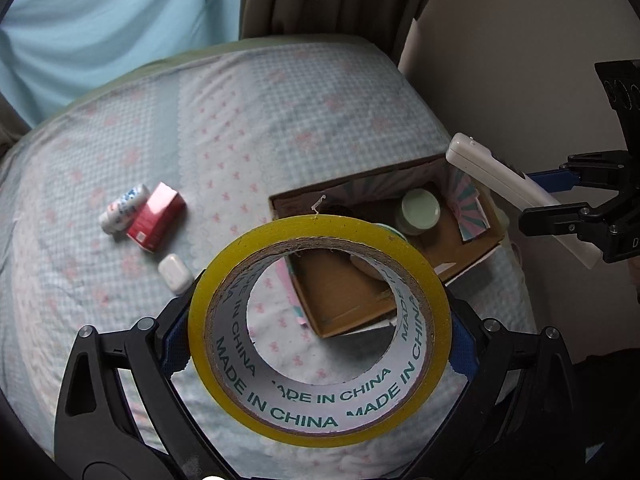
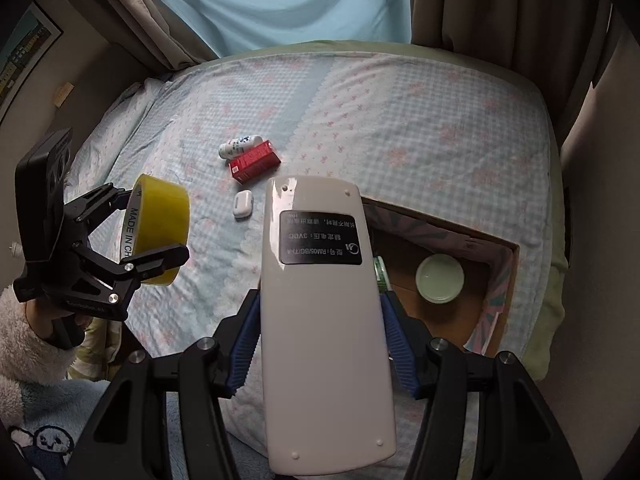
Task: Organize rigid objects
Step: 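Carry the tape roll with the left tool while the right carries the white remote toward the box, then lower the tape roll and remote into the box and open both tools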
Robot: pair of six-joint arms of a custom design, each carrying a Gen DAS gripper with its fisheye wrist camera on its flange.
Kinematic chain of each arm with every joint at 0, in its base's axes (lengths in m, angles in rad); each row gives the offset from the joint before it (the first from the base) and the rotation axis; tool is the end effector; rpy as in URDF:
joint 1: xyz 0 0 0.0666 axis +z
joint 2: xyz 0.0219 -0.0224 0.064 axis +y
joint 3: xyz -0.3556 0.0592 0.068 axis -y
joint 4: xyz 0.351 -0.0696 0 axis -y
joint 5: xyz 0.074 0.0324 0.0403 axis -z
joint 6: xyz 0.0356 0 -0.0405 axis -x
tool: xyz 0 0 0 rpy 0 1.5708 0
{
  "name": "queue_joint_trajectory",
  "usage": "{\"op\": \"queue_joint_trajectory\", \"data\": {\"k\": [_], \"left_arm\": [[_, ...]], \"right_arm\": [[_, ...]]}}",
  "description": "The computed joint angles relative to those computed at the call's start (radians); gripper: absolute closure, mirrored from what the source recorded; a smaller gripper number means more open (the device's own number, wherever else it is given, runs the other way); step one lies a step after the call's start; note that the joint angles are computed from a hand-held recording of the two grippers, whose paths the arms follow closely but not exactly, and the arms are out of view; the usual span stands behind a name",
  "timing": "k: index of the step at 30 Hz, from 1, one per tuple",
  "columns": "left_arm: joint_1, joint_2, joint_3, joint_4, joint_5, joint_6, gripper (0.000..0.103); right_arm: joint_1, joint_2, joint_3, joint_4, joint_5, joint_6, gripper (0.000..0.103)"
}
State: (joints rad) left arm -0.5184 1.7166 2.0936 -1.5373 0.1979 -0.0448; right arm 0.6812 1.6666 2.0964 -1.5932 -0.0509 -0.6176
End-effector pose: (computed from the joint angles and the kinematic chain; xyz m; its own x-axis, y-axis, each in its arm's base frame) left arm 0.4397 -0.2594 0.5018 -0.7708 0.4903 -0.4067 0.5891 0.7916 -0.1622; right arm 0.3766 0.3071 0.5237 -0.9547 -0.0295 -0.2960 -0.1125 0.9570 0.2675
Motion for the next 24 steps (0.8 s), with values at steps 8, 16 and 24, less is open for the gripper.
{"op": "queue_joint_trajectory", "data": {"k": [8,16,24], "left_arm": [[-0.113,0.141,0.037,-0.033,-0.072,0.039,0.006],[-0.128,0.218,0.021,-0.063,-0.129,0.053,0.006],[-0.135,0.287,0.103,-0.114,-0.148,0.048,0.0]], "right_arm": [[-0.125,-0.099,-0.325,0.154,-0.157,0.144,0.048],[-0.166,-0.073,-0.435,0.231,-0.202,0.283,0.048],[-0.187,-0.038,-0.434,0.237,-0.26,0.322,0.029]]}}
